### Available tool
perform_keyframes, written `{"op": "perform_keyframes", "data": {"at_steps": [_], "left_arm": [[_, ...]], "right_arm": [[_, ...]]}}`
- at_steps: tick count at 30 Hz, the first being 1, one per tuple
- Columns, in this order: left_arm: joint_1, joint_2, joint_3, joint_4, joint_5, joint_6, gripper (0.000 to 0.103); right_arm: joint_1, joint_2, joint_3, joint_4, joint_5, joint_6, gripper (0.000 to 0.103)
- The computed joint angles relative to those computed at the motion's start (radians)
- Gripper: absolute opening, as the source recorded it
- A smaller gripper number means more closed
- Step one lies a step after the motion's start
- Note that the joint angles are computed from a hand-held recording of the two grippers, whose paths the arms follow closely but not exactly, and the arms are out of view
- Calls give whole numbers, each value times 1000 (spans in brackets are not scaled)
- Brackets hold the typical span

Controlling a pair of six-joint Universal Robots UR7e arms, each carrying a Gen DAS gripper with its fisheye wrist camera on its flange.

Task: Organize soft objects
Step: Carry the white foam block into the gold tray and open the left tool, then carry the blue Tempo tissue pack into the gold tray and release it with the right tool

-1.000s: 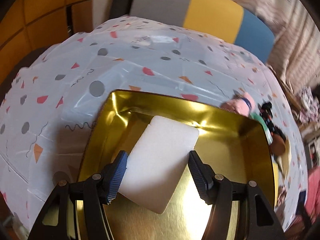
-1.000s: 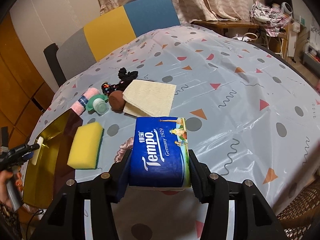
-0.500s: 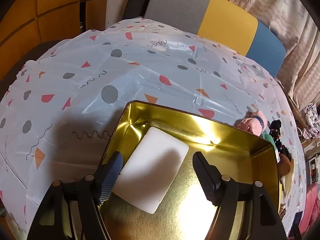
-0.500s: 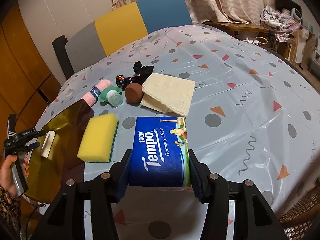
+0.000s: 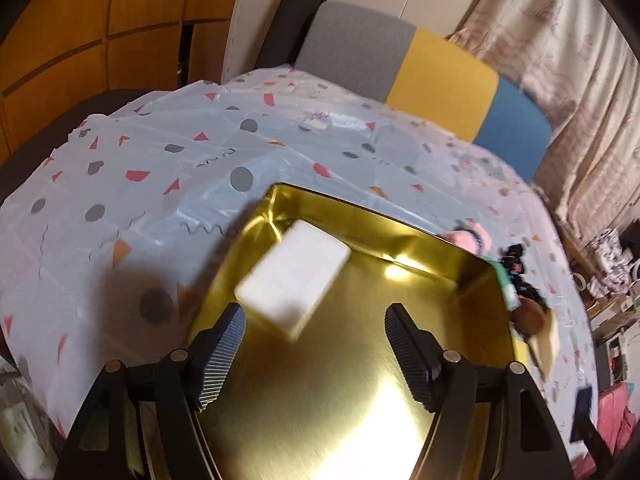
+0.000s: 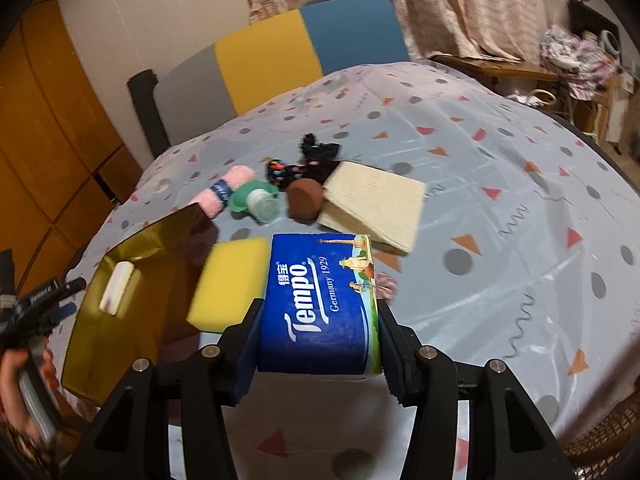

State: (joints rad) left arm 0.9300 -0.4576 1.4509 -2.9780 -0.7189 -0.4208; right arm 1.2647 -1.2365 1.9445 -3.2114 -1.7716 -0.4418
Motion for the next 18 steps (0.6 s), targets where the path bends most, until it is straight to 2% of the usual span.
{"op": "perform_keyframes", "data": {"at_steps": [4, 9, 12, 18], "left_arm": [[-43, 0, 85, -128, 49, 1, 73], [-64, -8, 144, -192, 19, -5, 73], [-70, -7, 160, -209, 32, -1, 73], [-63, -34, 197, -186, 42, -63, 73]], "right_arm": [[38, 18, -19, 32, 27, -14, 53], [104, 66, -55, 74, 26, -82, 53], [142, 100, -80, 105, 31, -111, 53], [209, 177, -143, 169, 21, -157, 53]]}}
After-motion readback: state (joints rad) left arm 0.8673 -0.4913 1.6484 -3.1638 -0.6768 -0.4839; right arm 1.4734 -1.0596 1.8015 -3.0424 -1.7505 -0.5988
